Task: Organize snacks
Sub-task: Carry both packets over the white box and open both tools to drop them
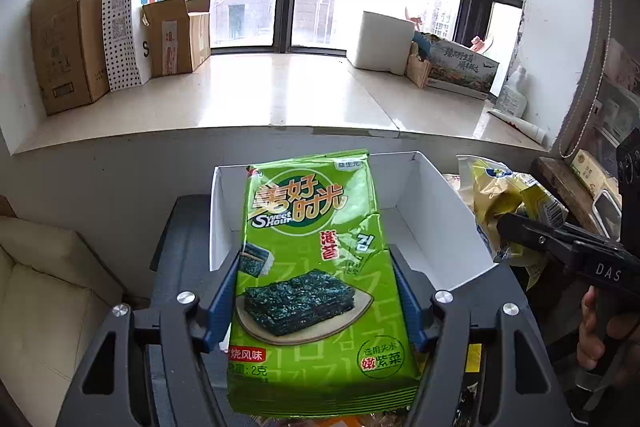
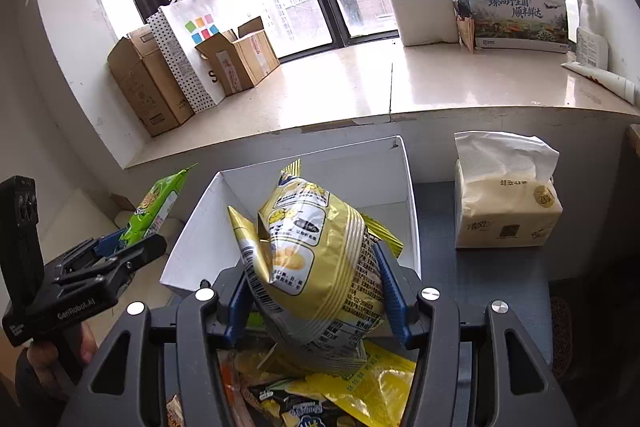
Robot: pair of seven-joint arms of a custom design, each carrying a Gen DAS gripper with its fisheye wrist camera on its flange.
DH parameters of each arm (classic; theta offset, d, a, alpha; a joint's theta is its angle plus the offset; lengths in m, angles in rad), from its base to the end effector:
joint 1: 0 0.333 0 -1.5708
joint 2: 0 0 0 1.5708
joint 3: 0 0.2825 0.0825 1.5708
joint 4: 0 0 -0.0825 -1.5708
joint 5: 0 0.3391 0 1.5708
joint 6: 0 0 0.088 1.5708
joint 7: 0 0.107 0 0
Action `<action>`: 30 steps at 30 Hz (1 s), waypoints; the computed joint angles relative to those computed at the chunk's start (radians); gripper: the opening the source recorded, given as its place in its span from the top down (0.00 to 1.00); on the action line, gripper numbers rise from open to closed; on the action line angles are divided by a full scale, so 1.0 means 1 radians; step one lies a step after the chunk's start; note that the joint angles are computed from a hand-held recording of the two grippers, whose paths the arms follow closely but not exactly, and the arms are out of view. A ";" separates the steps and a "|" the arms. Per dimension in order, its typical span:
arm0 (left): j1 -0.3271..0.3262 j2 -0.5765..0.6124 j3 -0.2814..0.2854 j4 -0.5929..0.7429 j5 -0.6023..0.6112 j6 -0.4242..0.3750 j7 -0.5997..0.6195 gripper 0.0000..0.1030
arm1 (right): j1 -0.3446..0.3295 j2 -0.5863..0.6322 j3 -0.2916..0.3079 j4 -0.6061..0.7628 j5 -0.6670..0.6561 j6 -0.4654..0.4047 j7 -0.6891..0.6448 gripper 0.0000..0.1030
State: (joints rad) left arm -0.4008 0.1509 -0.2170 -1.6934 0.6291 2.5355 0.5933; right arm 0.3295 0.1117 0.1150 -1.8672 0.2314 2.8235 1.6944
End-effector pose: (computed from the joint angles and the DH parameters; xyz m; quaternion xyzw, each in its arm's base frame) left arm 0.4964 -0.3501 0.5615 -0.6402 0.6534 -0.3292 0.2342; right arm 0.5436 0.2428 0.5395 -0.6827 0.6011 -0.1223 0.3970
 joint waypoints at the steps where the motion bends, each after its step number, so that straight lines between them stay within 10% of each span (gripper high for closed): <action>1: 0.002 0.039 0.001 0.041 -0.014 -0.021 0.015 0.29 | -0.002 0.042 -0.005 0.053 -0.009 -0.020 0.005 0.42; 4: 0.002 0.120 0.012 0.122 -0.067 -0.062 0.064 0.27 | 0.009 0.147 -0.032 0.196 -0.092 -0.101 0.068 0.37; 7: 0.007 0.128 0.030 0.094 -0.104 0.005 0.051 0.00 | 0.003 0.213 -0.035 0.288 -0.108 -0.189 0.095 0.10; 11: 0.006 0.089 0.044 0.024 -0.112 0.062 0.023 0.00 | -0.026 0.188 -0.013 0.236 -0.059 -0.124 0.119 0.01; 19: 0.015 -0.093 0.041 -0.141 0.173 0.191 -0.168 0.00 | -0.067 -0.013 0.046 0.011 0.181 0.092 -0.066 0.00; 30: 0.059 -0.380 -0.130 -0.353 0.030 0.122 -0.035 0.00 | 0.072 -0.395 0.003 -0.342 0.134 0.190 -0.207 0.00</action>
State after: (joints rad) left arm -0.3413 -0.2287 -0.3471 -2.0461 0.6592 2.6579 0.5583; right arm 0.4013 -0.2828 0.1184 -2.2088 0.3658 3.0132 1.4871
